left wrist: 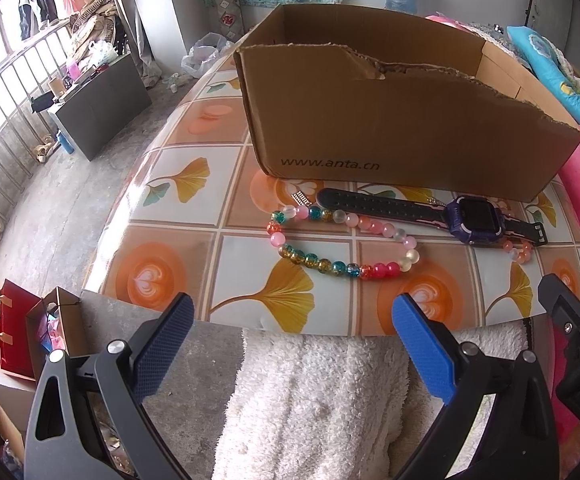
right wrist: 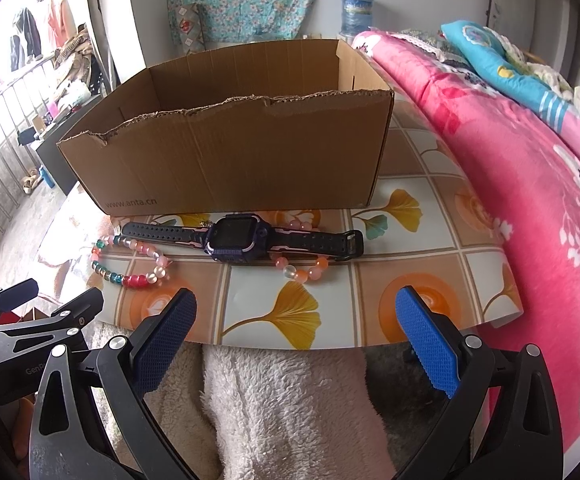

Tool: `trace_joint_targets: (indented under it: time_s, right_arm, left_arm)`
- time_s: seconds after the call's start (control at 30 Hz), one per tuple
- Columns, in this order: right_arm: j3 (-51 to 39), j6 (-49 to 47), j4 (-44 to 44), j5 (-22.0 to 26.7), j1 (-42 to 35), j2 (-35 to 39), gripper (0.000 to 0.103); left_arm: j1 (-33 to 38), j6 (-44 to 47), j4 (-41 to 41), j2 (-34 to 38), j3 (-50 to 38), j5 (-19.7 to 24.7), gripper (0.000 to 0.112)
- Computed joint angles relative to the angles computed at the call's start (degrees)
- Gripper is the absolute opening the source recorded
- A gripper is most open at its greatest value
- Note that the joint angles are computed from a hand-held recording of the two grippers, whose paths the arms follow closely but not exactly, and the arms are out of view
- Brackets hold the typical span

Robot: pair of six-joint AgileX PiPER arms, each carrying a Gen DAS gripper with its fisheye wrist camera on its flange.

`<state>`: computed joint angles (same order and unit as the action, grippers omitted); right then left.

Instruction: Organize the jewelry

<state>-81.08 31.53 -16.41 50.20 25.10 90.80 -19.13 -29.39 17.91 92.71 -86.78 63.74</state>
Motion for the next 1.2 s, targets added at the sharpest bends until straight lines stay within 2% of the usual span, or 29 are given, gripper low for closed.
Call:
trace_joint_targets:
  time_s: [0.73, 0.93, 1.1, 1.2]
  right_arm:
    - [-0.5, -0.2, 0.1, 0.3, 0.1, -0.1, 0.096]
    - [0.6, -0.4, 1.0, -1.4, -0.2, -0.3, 0.096]
    - [2.6, -3.8, 4.9, -6.0, -1.0, -1.0, 0.095]
    - [3.0, -9.9, 11.2, -9.5, -1.5, -0.9, 0.09]
  left_arm:
    - [0.4, -0.6, 1.2, -0.8, 1.9, -1.2, 0.097]
    - [2.8, 0.9, 0.6, -2.3, 5.6, -5.0, 0.097]
    - [6.5, 4.4, -1.2, -3.7, 9.2, -9.1, 0.097]
    - [9.5, 10.0, -4.7, -5.5, 12.3, -14.7, 0.097]
